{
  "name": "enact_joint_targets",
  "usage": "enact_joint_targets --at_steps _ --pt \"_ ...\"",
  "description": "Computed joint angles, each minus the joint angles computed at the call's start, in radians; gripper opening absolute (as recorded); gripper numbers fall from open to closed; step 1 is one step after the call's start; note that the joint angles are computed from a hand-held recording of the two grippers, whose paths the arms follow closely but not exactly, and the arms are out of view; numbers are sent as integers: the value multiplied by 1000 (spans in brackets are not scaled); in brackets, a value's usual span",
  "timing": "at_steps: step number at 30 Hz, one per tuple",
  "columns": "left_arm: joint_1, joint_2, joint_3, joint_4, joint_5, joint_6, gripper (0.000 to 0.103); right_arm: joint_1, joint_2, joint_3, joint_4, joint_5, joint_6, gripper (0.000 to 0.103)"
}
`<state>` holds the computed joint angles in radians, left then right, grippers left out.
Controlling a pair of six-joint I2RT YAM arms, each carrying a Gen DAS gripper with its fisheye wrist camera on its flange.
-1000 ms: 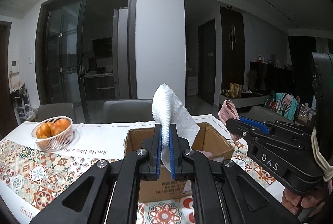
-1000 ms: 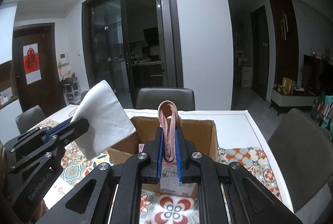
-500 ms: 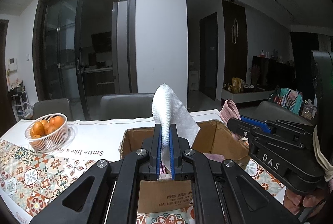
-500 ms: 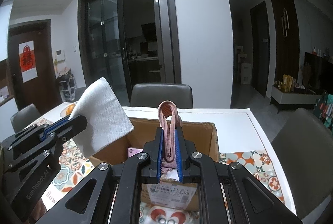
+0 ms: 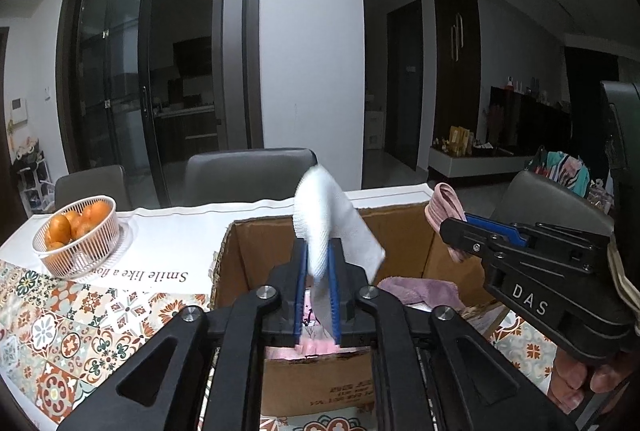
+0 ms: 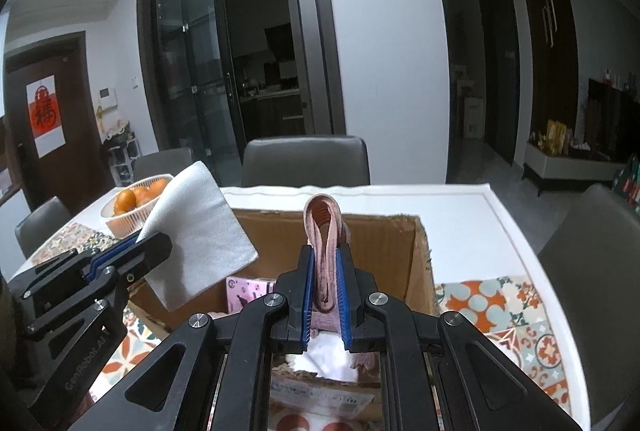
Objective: Organize soft objects
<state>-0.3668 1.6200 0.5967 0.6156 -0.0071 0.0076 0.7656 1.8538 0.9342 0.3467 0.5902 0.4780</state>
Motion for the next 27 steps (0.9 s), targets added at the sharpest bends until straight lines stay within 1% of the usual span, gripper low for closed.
enact_joint_targets --at_steps 1,2,3,4,5,6,7,10,12,16,23,27 --pt "0 7 3 2 -3 -1 22 -8 6 3 -2 -10 3 13" --pt "-1 13 5 4 -5 -1 31 -17 9 5 -5 -22 4 14" --pt "-2 18 10 3 -8 0 37 -25 12 5 -6 -34 7 15" --pt "-4 20 9 8 -11 2 37 -31 14 8 -9 -46 13 23" --pt "-6 20 7 10 -19 4 39 -34 16 8 -9 -50 17 27" --pt "-8 18 6 9 -27 5 42 -36 16 4 -5 -46 18 33" --pt "-10 13 2 9 -38 3 44 -33 16 6 -9 -33 18 34" --pt "-11 -12 -19 11 -54 1 48 -30 10 3 -17 -28 24 34" --pt "-17 -43 -41 10 -78 2 52 -23 2 -5 -19 -17 30 41" --pt "-22 -108 -79 -1 -104 0 54 3 -31 -30 -32 14 41 41" --pt "-39 -284 -164 -77 -139 -12 60 94 -123 -84 -97 115 94 41" --pt "-55 -419 -215 -157 -157 -27 64 167 -174 -94 -169 208 139 46"
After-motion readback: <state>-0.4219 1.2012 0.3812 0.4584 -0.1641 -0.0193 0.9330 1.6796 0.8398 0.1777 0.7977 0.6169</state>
